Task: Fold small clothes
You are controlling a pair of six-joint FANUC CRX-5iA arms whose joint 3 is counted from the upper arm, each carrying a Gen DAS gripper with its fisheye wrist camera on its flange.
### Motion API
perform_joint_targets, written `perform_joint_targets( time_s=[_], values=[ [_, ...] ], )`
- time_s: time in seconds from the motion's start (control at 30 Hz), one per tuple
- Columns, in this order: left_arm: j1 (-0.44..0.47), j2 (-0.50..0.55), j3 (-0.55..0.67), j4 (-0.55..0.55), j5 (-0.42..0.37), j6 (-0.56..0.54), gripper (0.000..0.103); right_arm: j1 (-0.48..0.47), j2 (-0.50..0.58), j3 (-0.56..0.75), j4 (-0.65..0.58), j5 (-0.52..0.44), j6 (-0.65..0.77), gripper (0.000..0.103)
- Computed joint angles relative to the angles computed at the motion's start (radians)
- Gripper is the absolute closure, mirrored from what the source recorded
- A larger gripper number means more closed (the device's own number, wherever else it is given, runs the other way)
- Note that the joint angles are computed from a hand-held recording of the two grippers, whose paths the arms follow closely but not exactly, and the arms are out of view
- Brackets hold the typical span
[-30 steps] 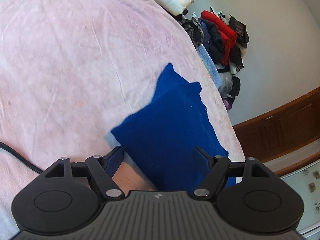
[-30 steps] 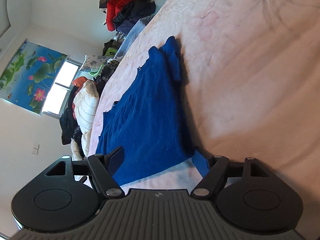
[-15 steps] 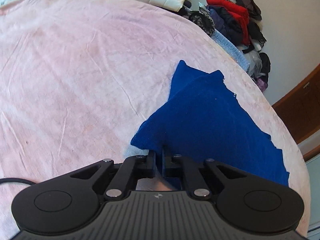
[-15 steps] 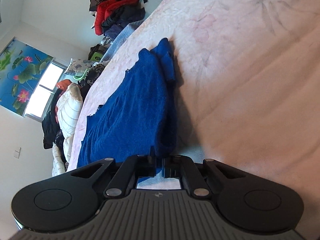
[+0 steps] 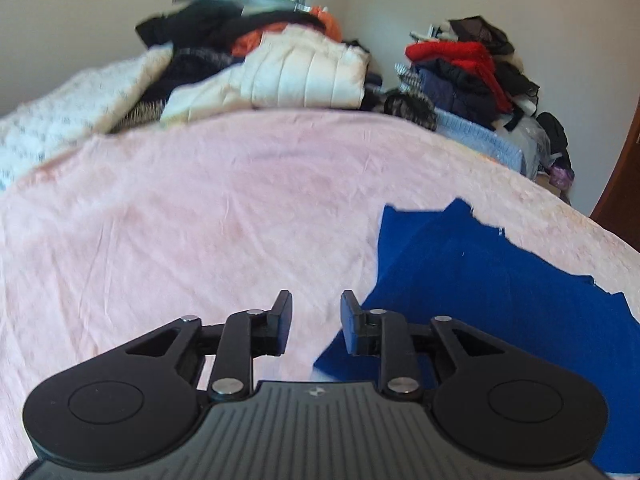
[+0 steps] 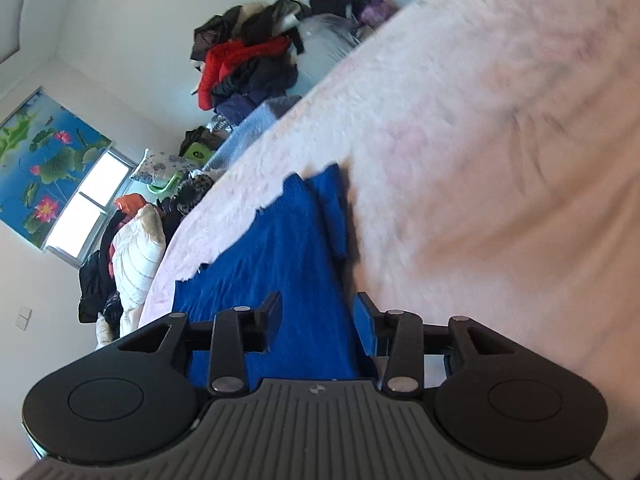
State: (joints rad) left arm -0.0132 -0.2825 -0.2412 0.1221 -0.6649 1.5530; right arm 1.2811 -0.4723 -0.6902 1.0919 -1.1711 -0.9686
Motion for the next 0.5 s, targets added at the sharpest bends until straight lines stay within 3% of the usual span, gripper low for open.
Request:
perform_joint_targets(
  time_s=[0.03,0.07,0.1,0.17,0.2,0.3,0.37,0.47,0.5],
  values=[
    [-0.023,0.013,0.01,0.003,0.029,-0.025,0.059,-0.056,0.01,0.026,-0.004,0.059,0.08,0.053],
    [-0.043,0.032,0.016,0.038,0.056,-0.075,0.042,-0.12,0.03,0.057,-0.021,0.131,0.17,0.051],
    [-0.065,0.056,0.022,0.074,0.083,-0.124,0.034,-0.179,0.055,0.088,-0.042,0.203,0.258,0.05],
    [-0.12,0.126,0.068,0.099,0.121,-0.204,0.033,-0.296,0.126,0.159,-0.098,0.336,0.44,0.044],
    [-0.148,0.171,0.12,0.058,0.116,-0.206,0.033,-0.337,0.173,0.212,-0.151,0.355,0.548,0.043],
    [-0.215,0.313,0.308,-0.138,0.043,-0.091,0.034,-0.414,0.332,0.394,-0.275,0.237,0.815,0.041],
    [-0.227,0.398,0.4,-0.13,-0.028,-0.12,0.034,-0.464,0.389,0.458,-0.335,0.219,0.897,0.042],
    [-0.243,0.463,0.43,-0.095,-0.023,-0.225,0.034,-0.514,0.441,0.513,-0.419,0.253,0.981,0.043],
    [-0.249,0.494,0.463,-0.101,-0.057,-0.231,0.033,-0.522,0.461,0.533,-0.443,0.252,1.02,0.044]
  ],
)
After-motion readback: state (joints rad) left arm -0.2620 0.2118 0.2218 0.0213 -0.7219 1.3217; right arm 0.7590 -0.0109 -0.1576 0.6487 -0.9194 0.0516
